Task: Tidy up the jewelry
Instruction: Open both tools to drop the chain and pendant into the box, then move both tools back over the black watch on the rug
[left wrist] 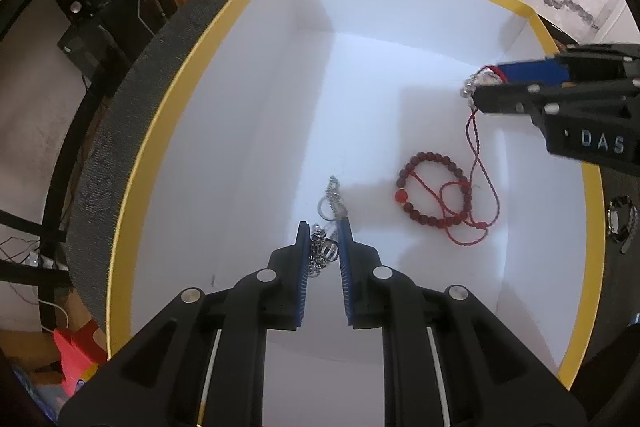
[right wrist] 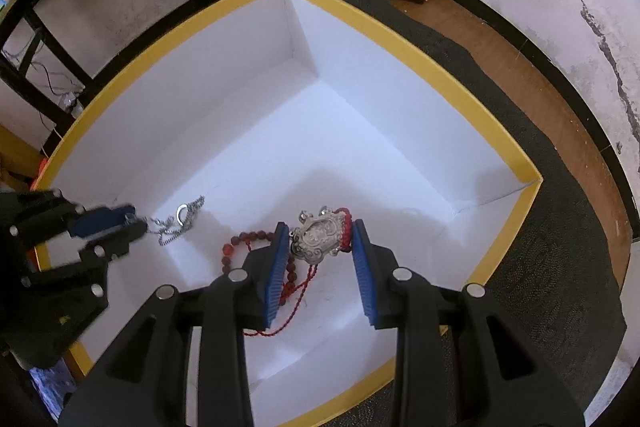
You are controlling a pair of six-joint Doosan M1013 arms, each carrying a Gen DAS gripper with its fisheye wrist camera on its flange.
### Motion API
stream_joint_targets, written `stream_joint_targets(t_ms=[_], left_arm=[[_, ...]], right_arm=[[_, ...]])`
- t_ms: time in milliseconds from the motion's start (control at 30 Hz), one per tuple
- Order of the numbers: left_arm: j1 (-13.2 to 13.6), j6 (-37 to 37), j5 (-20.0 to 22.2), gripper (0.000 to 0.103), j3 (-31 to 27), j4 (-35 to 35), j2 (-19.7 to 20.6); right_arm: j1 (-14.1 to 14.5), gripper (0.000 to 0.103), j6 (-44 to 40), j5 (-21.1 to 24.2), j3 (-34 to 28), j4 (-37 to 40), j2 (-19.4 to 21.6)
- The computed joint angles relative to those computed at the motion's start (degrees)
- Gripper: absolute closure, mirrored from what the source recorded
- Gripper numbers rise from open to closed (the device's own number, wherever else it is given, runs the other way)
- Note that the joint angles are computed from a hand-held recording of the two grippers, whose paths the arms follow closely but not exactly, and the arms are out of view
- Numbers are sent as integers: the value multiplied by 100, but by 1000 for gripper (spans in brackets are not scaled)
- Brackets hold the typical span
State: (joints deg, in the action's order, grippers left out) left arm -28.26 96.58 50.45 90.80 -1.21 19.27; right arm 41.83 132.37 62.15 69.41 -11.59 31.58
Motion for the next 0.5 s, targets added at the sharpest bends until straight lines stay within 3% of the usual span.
stream_joint_targets(t_ms=[33, 67, 100, 167, 333, 500], left_arm=[[-6, -13, 28, 66, -11, 15, 3], [-19, -39, 50, 49, -14, 32, -12], [-35, -87, 8, 10, 6, 70, -46], [-72, -155, -258, 5, 116, 162, -175], [-95, -25, -144, 5, 91, -17, -251], [-194, -128, -233, 5, 174, 102, -455]], right_arm=[[6, 26, 93, -57, 39, -72, -40], [22, 11, 219, -166, 94, -201, -92], [34, 11, 296, -213, 118, -307, -128], [31, 10, 353, -272, 142, -355, -176], [92, 10, 571, -205, 197, -610, -319], [215, 10, 968, -251, 522, -886, -714]])
